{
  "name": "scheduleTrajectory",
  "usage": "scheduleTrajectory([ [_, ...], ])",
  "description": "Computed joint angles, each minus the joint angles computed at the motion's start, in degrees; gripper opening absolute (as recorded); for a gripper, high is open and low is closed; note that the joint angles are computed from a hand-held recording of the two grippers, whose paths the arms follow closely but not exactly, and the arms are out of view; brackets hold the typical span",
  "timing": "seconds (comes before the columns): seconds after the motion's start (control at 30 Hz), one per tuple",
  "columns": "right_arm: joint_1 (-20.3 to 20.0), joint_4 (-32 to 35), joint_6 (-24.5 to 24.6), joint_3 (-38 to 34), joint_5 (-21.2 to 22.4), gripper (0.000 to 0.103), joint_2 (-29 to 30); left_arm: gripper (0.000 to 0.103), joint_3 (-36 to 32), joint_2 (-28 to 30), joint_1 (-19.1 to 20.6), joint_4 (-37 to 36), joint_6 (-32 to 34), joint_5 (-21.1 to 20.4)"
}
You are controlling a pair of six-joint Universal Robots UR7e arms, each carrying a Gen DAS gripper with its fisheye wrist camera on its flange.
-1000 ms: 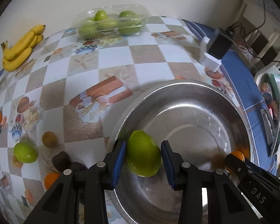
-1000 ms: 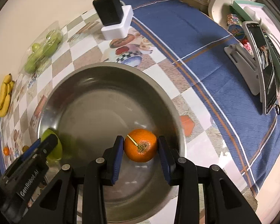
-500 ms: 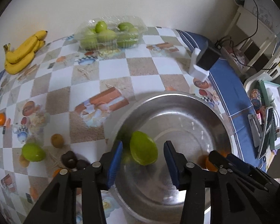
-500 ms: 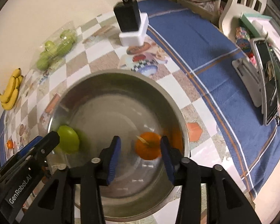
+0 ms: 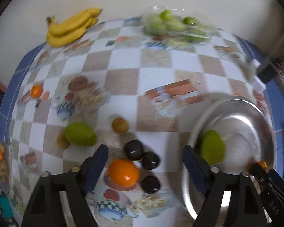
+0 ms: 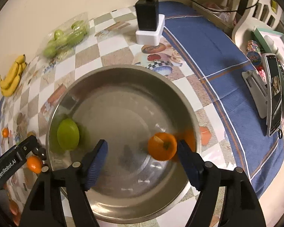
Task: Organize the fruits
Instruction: 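Open both grippers to drop the mango and persimmon into the bowl, then withdraw both grippers from the bowl toward the remaining fruit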
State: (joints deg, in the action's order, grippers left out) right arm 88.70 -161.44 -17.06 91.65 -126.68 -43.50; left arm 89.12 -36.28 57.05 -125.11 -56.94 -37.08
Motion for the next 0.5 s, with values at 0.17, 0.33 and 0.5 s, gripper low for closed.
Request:
scheduleTrajectory([
  [0.17, 0.04, -0.81, -1.64, 0.14, -0.09, 0.091, 0.88, 0.095, 0.72, -0.49, 1.27, 2.06, -4.11, -0.46],
  [0.33, -0.01, -0.75, -1.91, 0.15, -0.15, 0.096, 1.3, 0.103, 1.31, -0.7, 1.65, 2.66, -5.44, 0.03],
  [0.5, -0.36, -0.97, -1.42, 0.6, 1.87, 0.103, 0.85, 0.103, 3.63, -1.48, 1.39, -2.81, -2.15, 1.33],
])
